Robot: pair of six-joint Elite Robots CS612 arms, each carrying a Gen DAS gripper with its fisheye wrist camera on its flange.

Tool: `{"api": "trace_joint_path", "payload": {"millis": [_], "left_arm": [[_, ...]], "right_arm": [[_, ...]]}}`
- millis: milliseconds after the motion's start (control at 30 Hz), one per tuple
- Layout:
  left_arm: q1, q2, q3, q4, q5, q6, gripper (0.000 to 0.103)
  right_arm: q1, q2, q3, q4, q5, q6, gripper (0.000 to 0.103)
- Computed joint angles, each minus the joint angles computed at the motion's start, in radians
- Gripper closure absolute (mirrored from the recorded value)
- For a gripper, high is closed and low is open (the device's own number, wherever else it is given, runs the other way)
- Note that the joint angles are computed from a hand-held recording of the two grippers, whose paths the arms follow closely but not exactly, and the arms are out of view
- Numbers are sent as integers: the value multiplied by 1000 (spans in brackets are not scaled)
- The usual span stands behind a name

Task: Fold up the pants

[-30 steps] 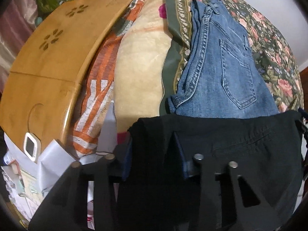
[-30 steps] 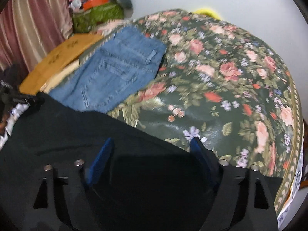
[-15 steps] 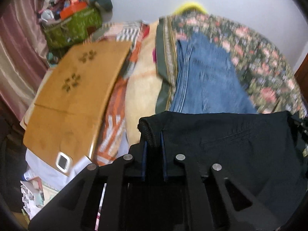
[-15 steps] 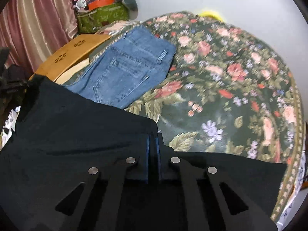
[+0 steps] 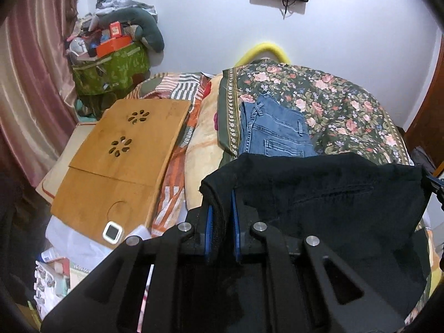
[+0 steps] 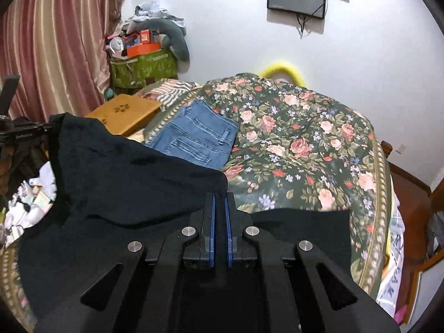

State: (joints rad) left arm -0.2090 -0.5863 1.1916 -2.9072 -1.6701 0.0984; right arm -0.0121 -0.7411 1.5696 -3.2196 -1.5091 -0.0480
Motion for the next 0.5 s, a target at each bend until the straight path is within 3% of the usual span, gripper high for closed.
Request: {"api": "trace_joint_path", "payload": {"millis": [267,500], "left_arm": [[21,-89,192,-134,-12,5,91],[45,-124,301,-158,-11,-19,92]], "right_arm": [[23,-60,139,-97,20,28,98],[43,-90,227,-126,59,20,98]]}}
